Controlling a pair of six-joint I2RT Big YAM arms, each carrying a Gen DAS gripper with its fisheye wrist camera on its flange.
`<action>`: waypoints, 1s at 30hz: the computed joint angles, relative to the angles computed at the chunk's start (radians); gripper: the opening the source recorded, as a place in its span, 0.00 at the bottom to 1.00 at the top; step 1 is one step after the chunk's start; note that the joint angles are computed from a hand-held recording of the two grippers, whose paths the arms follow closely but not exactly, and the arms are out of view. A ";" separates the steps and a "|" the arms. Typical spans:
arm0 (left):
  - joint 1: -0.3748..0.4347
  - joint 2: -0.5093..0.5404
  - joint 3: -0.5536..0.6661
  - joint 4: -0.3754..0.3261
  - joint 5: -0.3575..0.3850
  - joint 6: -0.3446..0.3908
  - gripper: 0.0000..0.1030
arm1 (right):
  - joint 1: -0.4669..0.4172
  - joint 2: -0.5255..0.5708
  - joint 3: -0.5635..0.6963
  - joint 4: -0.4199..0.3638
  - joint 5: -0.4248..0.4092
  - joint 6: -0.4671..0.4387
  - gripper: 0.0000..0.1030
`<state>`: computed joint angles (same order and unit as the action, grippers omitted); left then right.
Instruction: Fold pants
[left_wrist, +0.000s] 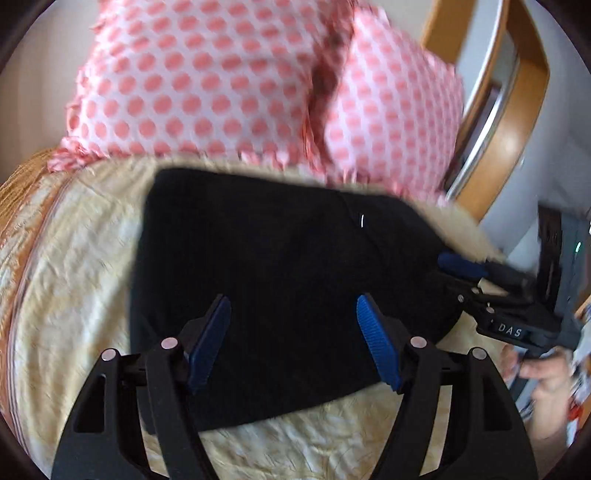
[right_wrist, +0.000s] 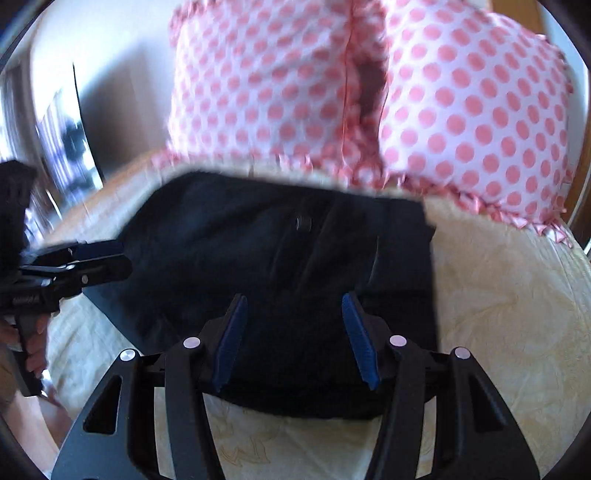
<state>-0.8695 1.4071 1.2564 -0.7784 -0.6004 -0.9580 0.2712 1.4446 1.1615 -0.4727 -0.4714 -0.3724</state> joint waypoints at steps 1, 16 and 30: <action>0.004 0.025 0.014 -0.030 0.009 -0.009 0.69 | 0.017 0.005 -0.002 -0.009 0.065 -0.011 0.54; -0.177 0.095 0.113 -0.416 -0.342 -0.304 0.98 | 0.003 -0.211 -0.280 0.254 0.081 0.254 0.93; -0.271 0.114 0.057 -0.626 -0.282 -0.715 0.98 | 0.058 -0.322 -0.441 0.268 0.164 0.311 0.93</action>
<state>-1.1409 1.5208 1.3134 -1.4044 -0.8822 -1.6729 0.3293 1.1224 0.7209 -0.2045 -0.3077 -0.0609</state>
